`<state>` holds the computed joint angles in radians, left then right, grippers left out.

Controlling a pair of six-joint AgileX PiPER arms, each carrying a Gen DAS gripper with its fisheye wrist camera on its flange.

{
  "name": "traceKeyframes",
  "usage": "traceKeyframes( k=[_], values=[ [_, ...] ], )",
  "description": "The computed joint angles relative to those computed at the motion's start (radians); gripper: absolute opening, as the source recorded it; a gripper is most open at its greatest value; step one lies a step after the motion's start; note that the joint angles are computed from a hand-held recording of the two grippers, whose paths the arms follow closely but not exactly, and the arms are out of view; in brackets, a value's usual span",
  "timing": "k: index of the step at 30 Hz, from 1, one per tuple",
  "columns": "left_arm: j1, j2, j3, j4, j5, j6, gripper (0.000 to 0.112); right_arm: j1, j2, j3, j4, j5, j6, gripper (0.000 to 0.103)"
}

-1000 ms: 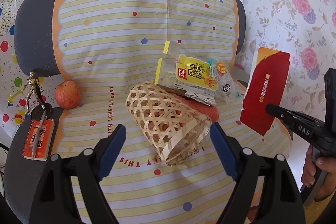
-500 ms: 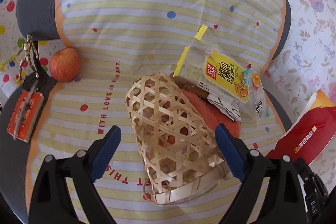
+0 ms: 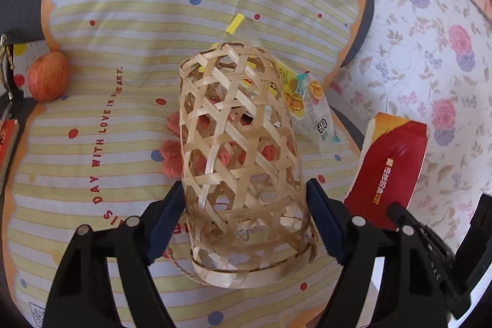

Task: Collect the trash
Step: 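Grasp the bamboo basket with the left tool and lift it while the right tool carries the paper strip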

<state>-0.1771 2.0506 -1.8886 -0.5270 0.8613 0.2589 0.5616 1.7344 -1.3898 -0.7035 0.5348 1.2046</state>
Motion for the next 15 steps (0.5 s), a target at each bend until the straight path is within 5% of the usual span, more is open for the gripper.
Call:
traceKeyframes(
  k=[4,8,15],
  values=[
    [-0.046,-0.168,0.249,0.032,-0.196,0.124,0.076,0.007,-0.035,0.027,-0.036,0.010,0.069,0.001],
    [-0.082,-0.299,0.416,0.034,-0.310,0.207,0.076,0.039,-0.078,0.051,-0.076,0.050,0.117,0.001],
    [-0.158,-0.423,0.587,-0.059,-0.371,0.347,0.077,0.171,-0.211,0.157,-0.133,0.265,0.235,0.001]
  ],
)
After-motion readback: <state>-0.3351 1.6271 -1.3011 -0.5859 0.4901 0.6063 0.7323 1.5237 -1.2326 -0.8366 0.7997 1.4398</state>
